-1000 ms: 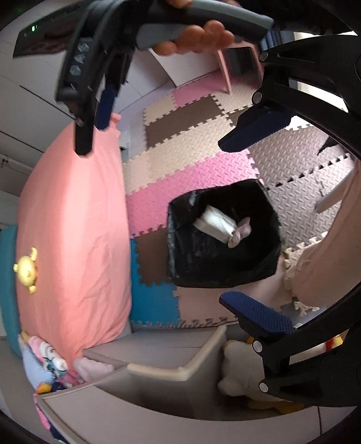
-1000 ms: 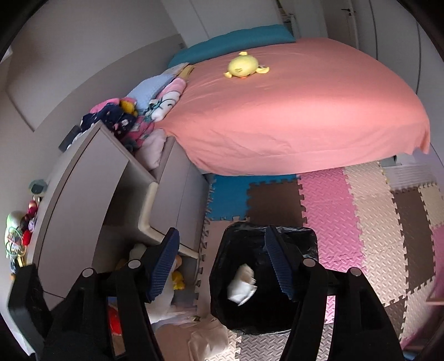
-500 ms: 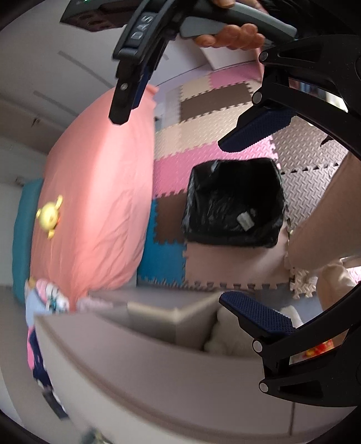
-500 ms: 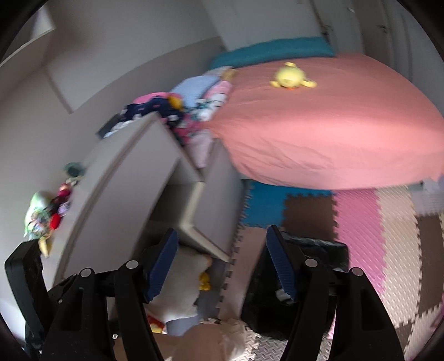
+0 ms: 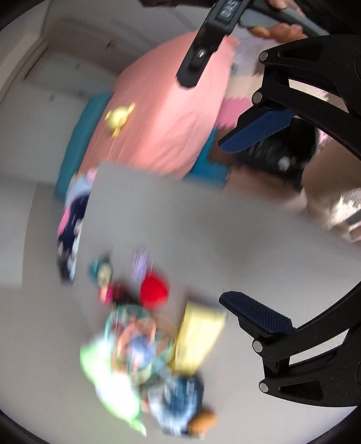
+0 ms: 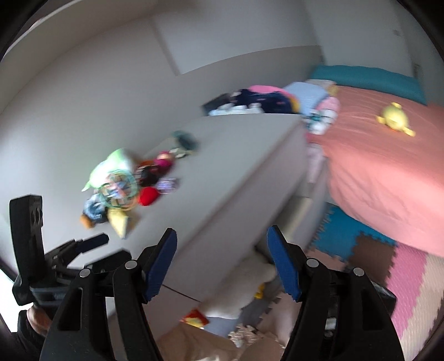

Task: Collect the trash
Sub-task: 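Move both open tools back over the table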

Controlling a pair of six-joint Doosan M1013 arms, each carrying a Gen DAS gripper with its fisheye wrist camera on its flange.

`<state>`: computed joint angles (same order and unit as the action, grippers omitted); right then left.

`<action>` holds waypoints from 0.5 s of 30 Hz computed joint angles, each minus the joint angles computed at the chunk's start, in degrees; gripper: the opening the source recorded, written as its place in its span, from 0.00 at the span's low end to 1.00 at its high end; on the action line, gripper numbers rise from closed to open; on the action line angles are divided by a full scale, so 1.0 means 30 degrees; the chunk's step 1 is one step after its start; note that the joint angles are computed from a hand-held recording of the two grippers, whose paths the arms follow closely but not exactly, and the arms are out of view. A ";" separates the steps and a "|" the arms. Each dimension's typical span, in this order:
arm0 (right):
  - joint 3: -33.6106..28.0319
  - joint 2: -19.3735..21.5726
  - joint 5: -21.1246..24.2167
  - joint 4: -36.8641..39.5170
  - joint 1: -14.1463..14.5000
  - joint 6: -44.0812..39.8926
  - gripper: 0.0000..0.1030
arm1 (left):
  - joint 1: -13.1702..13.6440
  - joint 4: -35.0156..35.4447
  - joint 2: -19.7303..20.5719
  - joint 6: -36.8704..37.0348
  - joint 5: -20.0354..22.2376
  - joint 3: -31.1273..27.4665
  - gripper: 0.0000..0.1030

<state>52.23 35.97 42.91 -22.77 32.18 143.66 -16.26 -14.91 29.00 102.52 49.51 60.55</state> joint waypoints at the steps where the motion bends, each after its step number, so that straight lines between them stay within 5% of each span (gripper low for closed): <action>1: -0.0790 0.0463 0.0131 0.0493 0.0037 -0.0776 0.67 | 0.0223 0.0451 0.0007 -0.0566 -0.0181 -0.0069 0.94; 9: -0.7854 0.4389 0.2429 0.3935 0.0183 -0.5399 0.67 | 0.1885 0.2902 0.1161 -0.6573 0.0649 -0.1920 0.94; 15: -1.2861 0.7011 0.5050 0.5071 0.0214 -0.6794 0.67 | 0.2775 0.2646 0.2687 -1.0003 0.2063 -0.4099 0.77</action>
